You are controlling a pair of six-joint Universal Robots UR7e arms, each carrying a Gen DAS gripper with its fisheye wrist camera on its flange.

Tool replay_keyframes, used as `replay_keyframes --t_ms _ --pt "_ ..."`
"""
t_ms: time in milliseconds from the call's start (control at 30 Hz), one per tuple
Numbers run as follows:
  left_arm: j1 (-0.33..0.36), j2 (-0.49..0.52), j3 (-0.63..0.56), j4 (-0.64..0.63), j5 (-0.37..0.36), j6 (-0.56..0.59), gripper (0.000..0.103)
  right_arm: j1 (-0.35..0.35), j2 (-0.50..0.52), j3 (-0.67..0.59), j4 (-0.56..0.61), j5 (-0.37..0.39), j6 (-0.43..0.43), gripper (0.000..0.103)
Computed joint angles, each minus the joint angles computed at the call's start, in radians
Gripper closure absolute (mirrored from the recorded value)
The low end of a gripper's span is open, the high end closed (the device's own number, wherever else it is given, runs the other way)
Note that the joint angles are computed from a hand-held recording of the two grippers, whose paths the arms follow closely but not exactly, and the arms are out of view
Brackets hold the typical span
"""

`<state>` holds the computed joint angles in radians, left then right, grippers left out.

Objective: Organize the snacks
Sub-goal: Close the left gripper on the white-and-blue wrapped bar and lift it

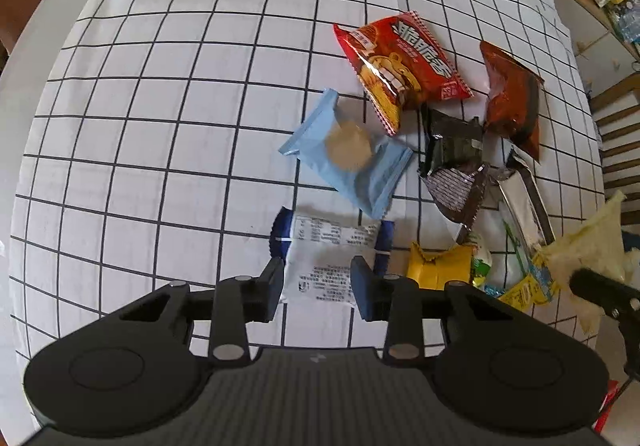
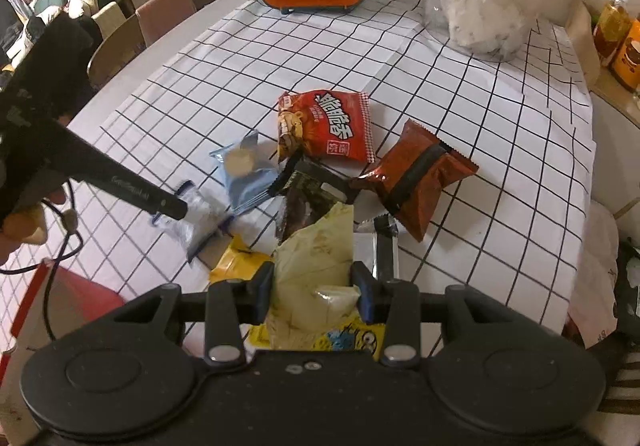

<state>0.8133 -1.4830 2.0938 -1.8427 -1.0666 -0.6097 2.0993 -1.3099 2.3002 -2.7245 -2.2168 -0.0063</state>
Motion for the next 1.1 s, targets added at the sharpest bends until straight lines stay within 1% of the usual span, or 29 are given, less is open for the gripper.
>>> replay_keyframes --t_ms 67,133,200,267,333,433,533,667,800,967,1067,1100 --pt "-0.009 0.001 0.006 0.001 0.000 -0.005 0.067 0.015 -0.019 0.013 0.007 0.003 0.016 0.063" --pt "-0.009 0.024 0.014 -0.032 -0.003 -0.001 0.066 0.030 -0.039 0.025 0.014 0.007 0.027 0.063" --pt "-0.019 0.040 0.013 -0.031 0.007 -0.017 0.057 0.041 -0.060 0.038 0.020 0.009 0.036 0.063" --pt "-0.020 0.048 0.019 -0.055 0.011 -0.013 0.032 0.046 -0.078 0.052 0.016 0.016 0.041 0.063" --pt "-0.027 0.053 0.026 -0.079 0.009 -0.001 0.027 0.047 -0.092 0.066 0.008 0.023 0.049 0.063" --pt "-0.032 0.092 0.013 -0.054 0.021 0.008 0.027 0.041 -0.107 0.083 -0.001 0.029 0.052 0.063" --pt "-0.039 0.134 0.005 -0.036 0.048 0.028 0.027 0.033 -0.119 0.096 -0.002 0.030 0.051 0.063" --pt "-0.029 0.177 -0.012 -0.028 0.034 0.054 0.026 0.019 -0.127 0.106 -0.007 0.033 0.046 0.063" --pt "-0.029 0.219 -0.031 -0.012 0.049 0.049 0.026 0.010 -0.119 0.107 -0.014 0.036 0.037 0.063" --pt "-0.019 0.245 -0.036 -0.040 0.052 0.048 0.026 0.004 -0.109 0.105 -0.027 0.044 0.025 0.063" --pt "-0.006 0.243 -0.031 -0.066 0.052 0.056 0.028 0.000 -0.106 0.103 -0.029 0.049 0.020 0.063" --pt "0.003 0.228 -0.016 -0.077 0.058 0.064 0.029 0.000 -0.103 0.102 -0.029 0.050 0.018 0.063"
